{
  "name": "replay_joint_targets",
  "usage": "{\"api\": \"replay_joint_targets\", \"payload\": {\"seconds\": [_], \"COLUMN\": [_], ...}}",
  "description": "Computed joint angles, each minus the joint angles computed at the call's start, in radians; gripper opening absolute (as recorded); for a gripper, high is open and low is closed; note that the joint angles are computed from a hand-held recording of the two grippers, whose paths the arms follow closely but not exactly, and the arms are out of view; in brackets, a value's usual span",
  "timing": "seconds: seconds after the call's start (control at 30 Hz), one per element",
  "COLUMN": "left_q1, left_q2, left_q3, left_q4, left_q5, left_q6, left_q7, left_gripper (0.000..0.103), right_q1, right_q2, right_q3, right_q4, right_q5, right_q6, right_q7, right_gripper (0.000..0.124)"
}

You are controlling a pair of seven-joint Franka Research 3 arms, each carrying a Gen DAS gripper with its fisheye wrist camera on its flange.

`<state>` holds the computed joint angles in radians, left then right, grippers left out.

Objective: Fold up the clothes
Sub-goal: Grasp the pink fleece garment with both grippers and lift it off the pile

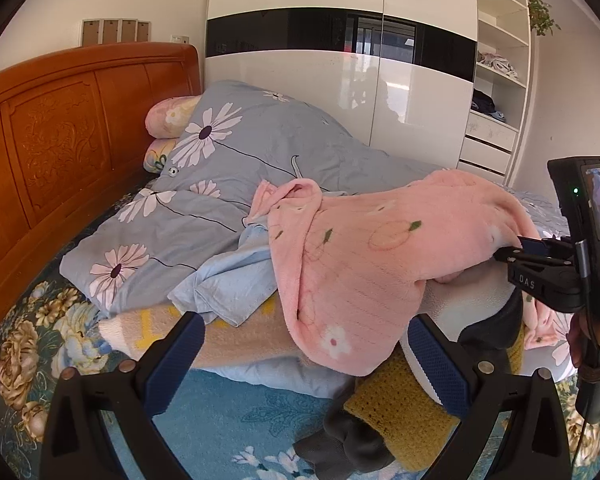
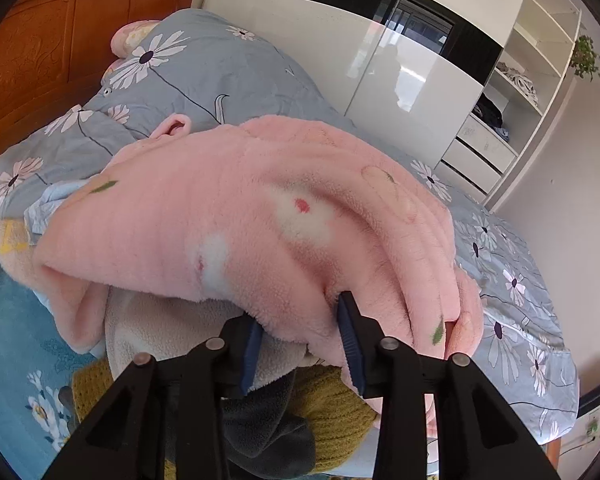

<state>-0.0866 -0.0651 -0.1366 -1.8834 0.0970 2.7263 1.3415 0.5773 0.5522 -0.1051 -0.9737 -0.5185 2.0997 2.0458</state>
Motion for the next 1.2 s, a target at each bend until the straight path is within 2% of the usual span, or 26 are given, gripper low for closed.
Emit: {"api": "replay_joint_targets", "payload": {"seconds": [0.13, 0.2, 0.4, 0.57, 0.63, 0.73, 0.93, 1.07, 1.2], "left_q1": [0.013, 0.013, 0.003, -0.023, -0.037, -0.064, -0.111, -0.149, -0.189], "left_q2": [-0.019, -0.039, -0.128, -0.237, -0.289, -0.372, -0.546, -0.641, -0.707], "left_q3": [0.011, 0.024, 0.052, 0.078, 0.087, 0.100, 0.100, 0.092, 0.083], "left_q4": [-0.004, -0.025, -0.091, -0.151, -0.179, -0.227, -0.360, -0.444, -0.501], "left_q5": [-0.019, -0.085, -0.182, -0.244, -0.261, -0.280, -0.272, -0.266, -0.257], "left_q6": [-0.063, -0.068, -0.107, -0.148, -0.163, -0.189, -0.240, -0.283, -0.327], "left_q7": [-0.035, -0.020, 0.021, 0.068, 0.075, 0.085, 0.057, 0.016, -0.010], "left_gripper": [0.103, 0.103, 0.103, 0.103, 0.103, 0.103, 0.103, 0.103, 0.103], "right_q1": [-0.016, -0.015, -0.010, 0.010, 0.007, -0.004, -0.060, -0.100, -0.136], "right_q2": [-0.006, -0.027, -0.069, -0.212, -0.301, -0.489, -0.907, -1.175, -1.417], "right_q3": [-0.002, -0.007, -0.006, -0.005, 0.016, 0.056, 0.137, 0.183, 0.223], "right_q4": [0.027, 0.019, 0.062, -0.049, -0.135, -0.342, -0.808, -1.059, -1.220], "right_q5": [0.036, 0.025, 0.002, -0.080, -0.122, -0.186, -0.193, -0.151, -0.082], "right_q6": [0.023, 0.060, 0.112, 0.202, 0.234, 0.265, 0.257, 0.196, 0.075], "right_q7": [0.060, 0.087, 0.113, 0.209, 0.231, 0.261, 0.306, 0.341, 0.326], "right_gripper": [0.011, 0.010, 0.007, 0.007, 0.007, 0.007, 0.007, 0.007, 0.007]}}
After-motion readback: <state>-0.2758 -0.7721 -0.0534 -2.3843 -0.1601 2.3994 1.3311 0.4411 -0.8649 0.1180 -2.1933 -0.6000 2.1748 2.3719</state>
